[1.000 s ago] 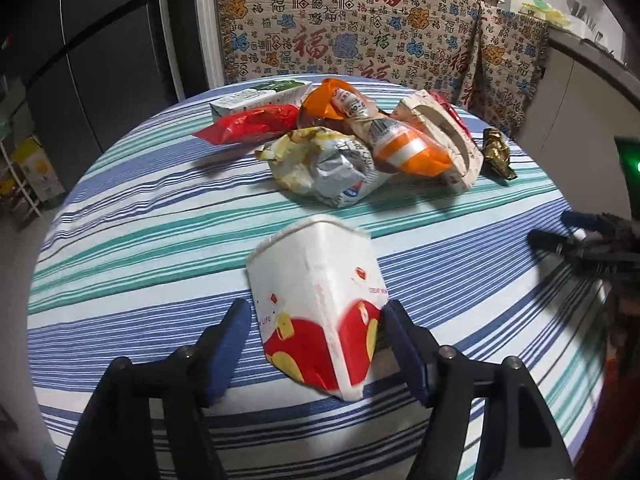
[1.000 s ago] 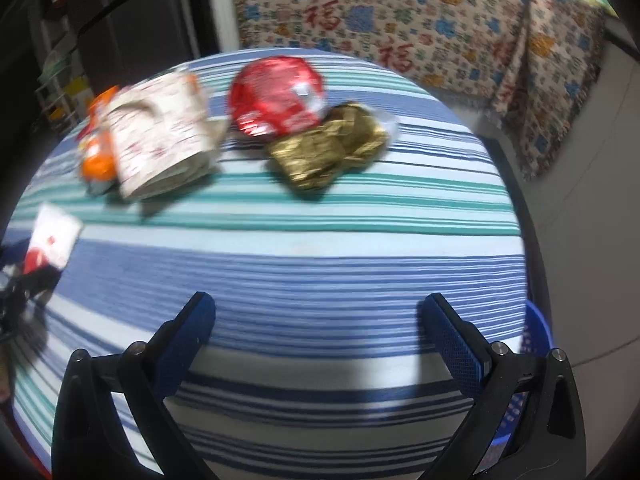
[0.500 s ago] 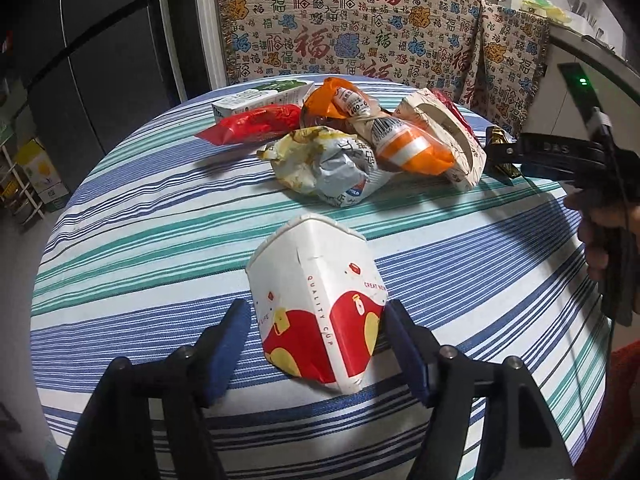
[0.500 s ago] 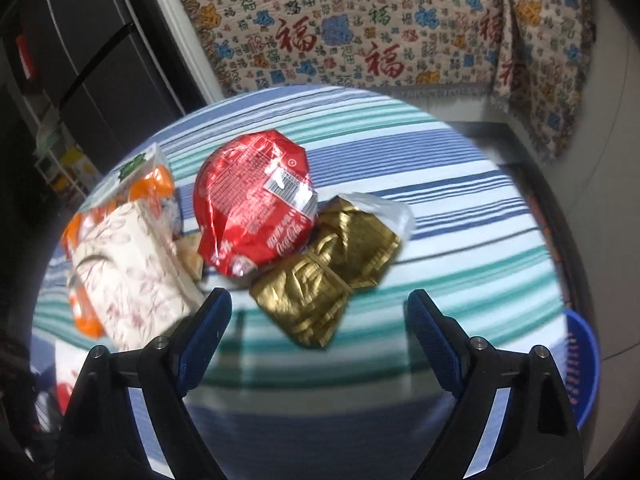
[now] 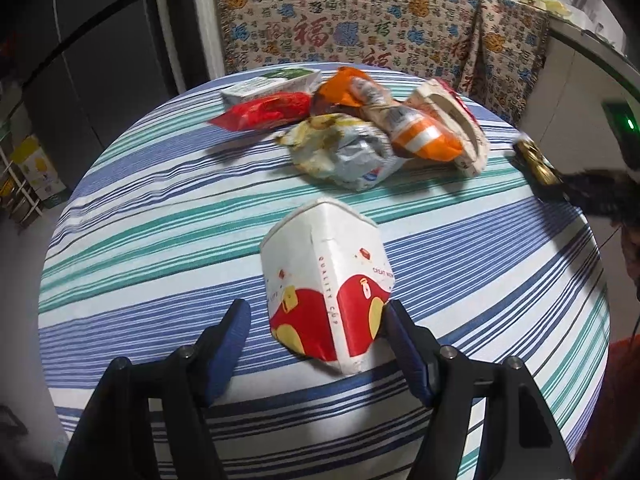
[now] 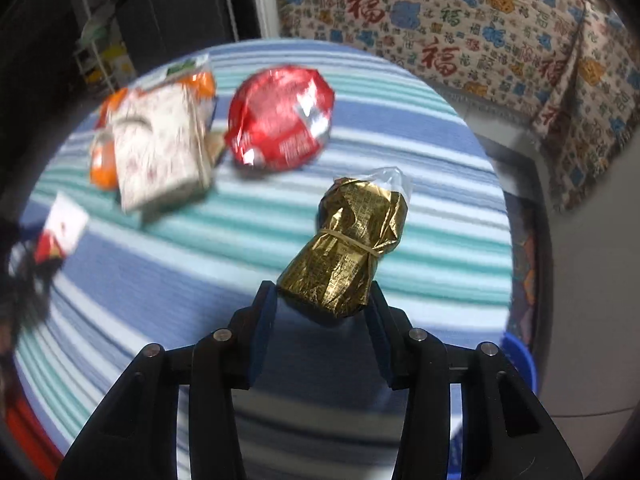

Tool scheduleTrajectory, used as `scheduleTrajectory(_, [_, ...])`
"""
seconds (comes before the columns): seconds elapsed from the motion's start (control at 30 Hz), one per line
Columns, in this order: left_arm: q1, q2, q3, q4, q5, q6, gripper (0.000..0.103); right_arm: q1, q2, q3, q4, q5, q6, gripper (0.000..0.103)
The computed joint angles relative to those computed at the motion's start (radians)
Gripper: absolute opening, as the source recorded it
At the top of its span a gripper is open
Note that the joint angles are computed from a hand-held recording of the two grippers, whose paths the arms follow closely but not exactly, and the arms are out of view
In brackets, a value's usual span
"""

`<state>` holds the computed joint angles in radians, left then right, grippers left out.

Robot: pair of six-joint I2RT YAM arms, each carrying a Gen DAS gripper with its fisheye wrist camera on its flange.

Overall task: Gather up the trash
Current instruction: 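Grasp the gold foil wrapper with the right gripper while the left gripper grasps the white-and-red paper cup, then carry both items over the blue wastebasket and open both grippers to drop them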

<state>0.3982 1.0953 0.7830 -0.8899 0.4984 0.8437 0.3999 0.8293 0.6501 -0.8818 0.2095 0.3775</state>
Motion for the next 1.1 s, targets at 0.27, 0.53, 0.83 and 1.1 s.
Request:
scheduleTrajectory(0.27, [0.082, 0.069, 0.093, -0.19, 0.108, 0.202, 0.071, -0.015, -0.14, -0.005, -0.06, -0.025, 0.056, 0.092])
scheduleTrajectory(0.53, [0.018, 0.089, 0.099, -0.098, 0.078, -0.051, 0.076, -0.119, -0.114, 0.006, -0.016, -0.046, 0.096, 0.092])
scheduleTrajectory(0.83, [-0.041, 0.021, 0.032, -0.017, -0.011, -0.072, 0.072, -0.057, 0.068, 0.05, 0.012, 0.032, 0.149, 0.044])
scheduleTrajectory(1.1, [0.037, 0.032, 0.099, -0.12, 0.102, 0.022, 0.022, -0.033, -0.072, 0.076, -0.048, 0.018, 0.14, 0.038])
